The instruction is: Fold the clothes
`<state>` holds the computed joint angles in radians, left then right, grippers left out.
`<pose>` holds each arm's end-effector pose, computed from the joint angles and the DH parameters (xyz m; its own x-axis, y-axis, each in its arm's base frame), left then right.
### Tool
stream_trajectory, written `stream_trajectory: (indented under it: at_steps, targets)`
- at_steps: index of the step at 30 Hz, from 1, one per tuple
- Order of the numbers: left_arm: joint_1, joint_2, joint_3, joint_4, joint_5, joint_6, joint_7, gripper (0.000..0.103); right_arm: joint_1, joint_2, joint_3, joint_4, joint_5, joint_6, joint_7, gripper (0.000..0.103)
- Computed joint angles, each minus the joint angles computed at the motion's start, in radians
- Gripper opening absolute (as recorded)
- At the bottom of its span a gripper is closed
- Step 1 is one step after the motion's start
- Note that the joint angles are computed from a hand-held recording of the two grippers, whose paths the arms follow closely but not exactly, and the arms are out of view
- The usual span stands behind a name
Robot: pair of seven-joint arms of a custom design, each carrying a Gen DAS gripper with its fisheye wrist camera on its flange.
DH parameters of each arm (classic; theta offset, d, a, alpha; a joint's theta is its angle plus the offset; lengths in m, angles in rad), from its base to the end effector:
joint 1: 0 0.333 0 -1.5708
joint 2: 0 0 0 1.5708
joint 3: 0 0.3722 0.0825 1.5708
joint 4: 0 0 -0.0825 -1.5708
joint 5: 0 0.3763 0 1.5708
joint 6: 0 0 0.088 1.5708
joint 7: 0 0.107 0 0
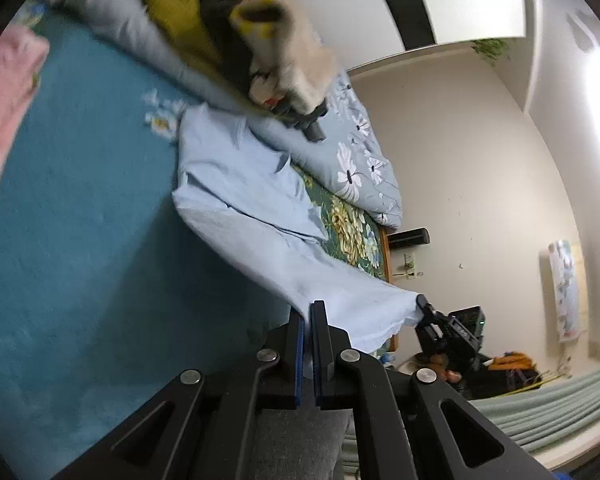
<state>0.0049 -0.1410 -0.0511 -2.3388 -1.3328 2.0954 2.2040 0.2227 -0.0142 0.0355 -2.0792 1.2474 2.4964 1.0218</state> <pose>0.4782 -0.0701 0.4733 -0.0181 -0.4841 0.8749 -0.9688 -0.2079 -0.1350 0.5529 0.1403 0.5365 0.1272 -0.6561 -0.7439 -0.8855 0.2628 -0.3832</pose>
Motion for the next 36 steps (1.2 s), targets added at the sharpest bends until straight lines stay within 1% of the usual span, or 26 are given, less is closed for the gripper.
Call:
stream_trajectory:
  at_steps: [4,7,9,11,14,16,18,19,22,25,27,28,30,31,32,33,34,35,36]
  targets:
    - [-0.007,0.142,-0.027,0.103,-0.046,0.046,-0.064,0.004,-0.019,0.089,-0.003,0.060,-0.018,-0.022,0.077,0.003]
    - [-0.002,0.266,-0.054,0.212,-0.087,0.078,-0.099,0.004,-0.045,0.190,0.009,0.145,-0.029,-0.033,0.146,0.003]
    - [0.002,0.353,-0.077,0.297,-0.089,0.114,-0.142,0.004,-0.066,0.254,0.023,0.205,-0.029,-0.032,0.185,0.003]
    - [0.000,0.448,-0.102,0.397,-0.076,0.170,-0.197,0.004,-0.083,0.339,0.035,0.292,-0.059,-0.031,0.254,0.003]
    - [-0.027,0.555,-0.125,0.520,0.017,0.303,-0.257,0.004,-0.101,0.471,0.052,0.440,-0.135,-0.048,0.373,0.003]
    - [-0.039,0.611,-0.136,0.574,0.058,0.370,-0.305,0.004,-0.102,0.569,0.058,0.563,-0.204,-0.066,0.455,0.003]
    - [-0.043,0.672,-0.152,0.631,0.085,0.413,-0.343,0.004,-0.098,0.679,0.065,0.700,-0.261,-0.085,0.547,0.003]
    - [-0.050,0.698,-0.153,0.658,0.117,0.433,-0.374,0.004,-0.098,0.718,0.070,0.750,-0.286,-0.093,0.582,0.003]
    - [-0.070,0.772,-0.151,0.742,0.216,0.476,-0.466,0.004,-0.080,0.856,0.053,0.946,-0.413,-0.153,0.722,0.003]
    - [-0.086,0.837,-0.145,0.813,0.307,0.506,-0.552,0.004,-0.083,0.948,0.059,1.077,-0.490,-0.183,0.798,0.003]
    - [-0.078,0.866,-0.158,0.840,0.343,0.510,-0.581,0.004,-0.082,1.016,0.060,1.182,-0.549,-0.221,0.852,0.003]
    - [-0.067,0.875,-0.174,0.846,0.347,0.514,-0.580,0.004,-0.079,1.050,0.058,1.241,-0.587,-0.254,0.878,0.004]
    - [-0.020,0.873,-0.233,0.830,0.323,0.531,-0.526,0.005,-0.083,1.092,0.072,1.315,-0.636,-0.295,0.900,0.006]
    - [0.007,0.857,-0.267,0.806,0.310,0.542,-0.478,0.007,-0.093,1.100,0.090,1.329,-0.645,-0.302,0.889,0.007]
    - [0.035,0.842,-0.301,0.782,0.296,0.552,-0.431,0.015,-0.110,1.096,0.122,1.319,-0.651,-0.293,0.866,0.007]
    - [0.055,0.823,-0.322,0.755,0.300,0.559,-0.399,0.034,-0.122,1.070,0.139,1.274,-0.646,-0.268,0.827,0.017]
    - [0.058,0.792,-0.323,0.713,0.329,0.567,-0.389,0.044,-0.138,1.030,0.159,1.208,-0.642,-0.228,0.780,0.037]
    - [0.055,0.753,-0.317,0.661,0.364,0.578,-0.379,0.049,-0.154,0.984,0.174,1.133,-0.634,-0.184,0.732,0.044]
    - [0.053,0.721,-0.312,0.616,0.394,0.584,-0.374,0.049,-0.173,0.932,0.191,1.046,-0.619,-0.142,0.679,0.048]
